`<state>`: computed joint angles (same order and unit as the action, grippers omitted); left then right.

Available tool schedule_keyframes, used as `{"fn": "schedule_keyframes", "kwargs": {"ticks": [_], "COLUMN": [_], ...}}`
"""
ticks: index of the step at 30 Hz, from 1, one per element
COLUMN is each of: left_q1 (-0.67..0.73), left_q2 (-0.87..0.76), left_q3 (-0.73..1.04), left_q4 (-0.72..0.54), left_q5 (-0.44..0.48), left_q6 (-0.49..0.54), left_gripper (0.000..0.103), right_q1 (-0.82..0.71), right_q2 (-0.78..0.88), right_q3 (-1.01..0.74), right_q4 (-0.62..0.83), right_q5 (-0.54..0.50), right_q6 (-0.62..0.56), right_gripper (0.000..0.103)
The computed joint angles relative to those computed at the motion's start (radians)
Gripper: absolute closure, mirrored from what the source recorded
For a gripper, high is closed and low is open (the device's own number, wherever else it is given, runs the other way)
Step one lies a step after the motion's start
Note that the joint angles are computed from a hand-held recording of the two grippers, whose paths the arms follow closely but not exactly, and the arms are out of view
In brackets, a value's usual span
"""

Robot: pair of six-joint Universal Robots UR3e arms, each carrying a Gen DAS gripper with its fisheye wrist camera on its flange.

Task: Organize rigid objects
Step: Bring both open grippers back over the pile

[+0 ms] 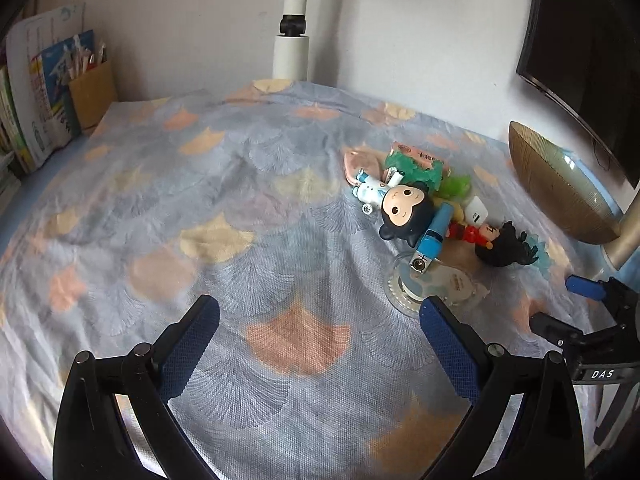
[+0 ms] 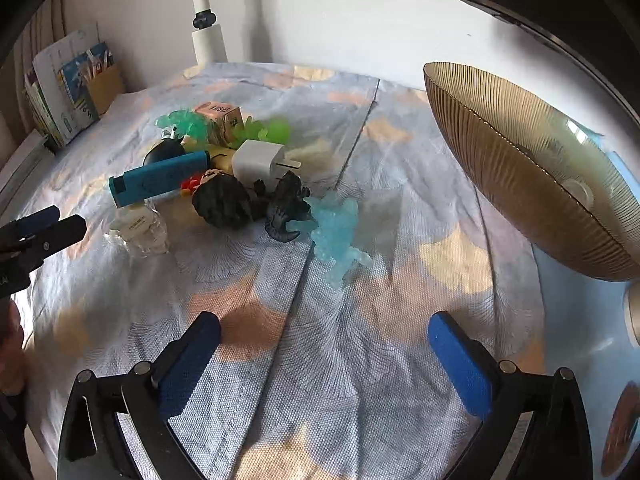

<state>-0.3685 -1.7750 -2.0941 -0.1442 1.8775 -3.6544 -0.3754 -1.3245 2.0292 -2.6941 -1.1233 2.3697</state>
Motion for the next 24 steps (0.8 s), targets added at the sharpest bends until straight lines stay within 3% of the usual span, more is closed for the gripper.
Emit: {"fn": "schedule_keyframes", "kwargs": {"ticks": [12, 18, 20, 24], "left_q1": [-0.016, -0.011, -0.007, 0.034], "left_q2": [0.006, 0.001, 0.003, 0.006], "left_q3": [0.006, 0.022, 0.038, 0.029], "left_q4": [-0.025, -0.050, -0.082, -0.043], "left_q5": [0.060, 0.041, 0.011, -0.167], "left_q6": [-0.060, -0.048, -0.041, -0.103], "left_gripper": [0.003, 0.003, 0.003, 0.003], "right_q1": [0.000, 0.001, 0.001, 0.002], "right_q2": [0.001, 0.001, 0.001, 0.001], "right_q3": [-0.009, -0.011, -0.011, -0.011], "right_q4": [0.010, 0.012, 0.012, 0.012], "right_q5": [0.001, 0.000, 0.000, 0.000], "right_q6": [-0.001, 0.000, 0.000, 0.001], "right_gripper": [0.000, 0.000, 0.000, 0.000]}}
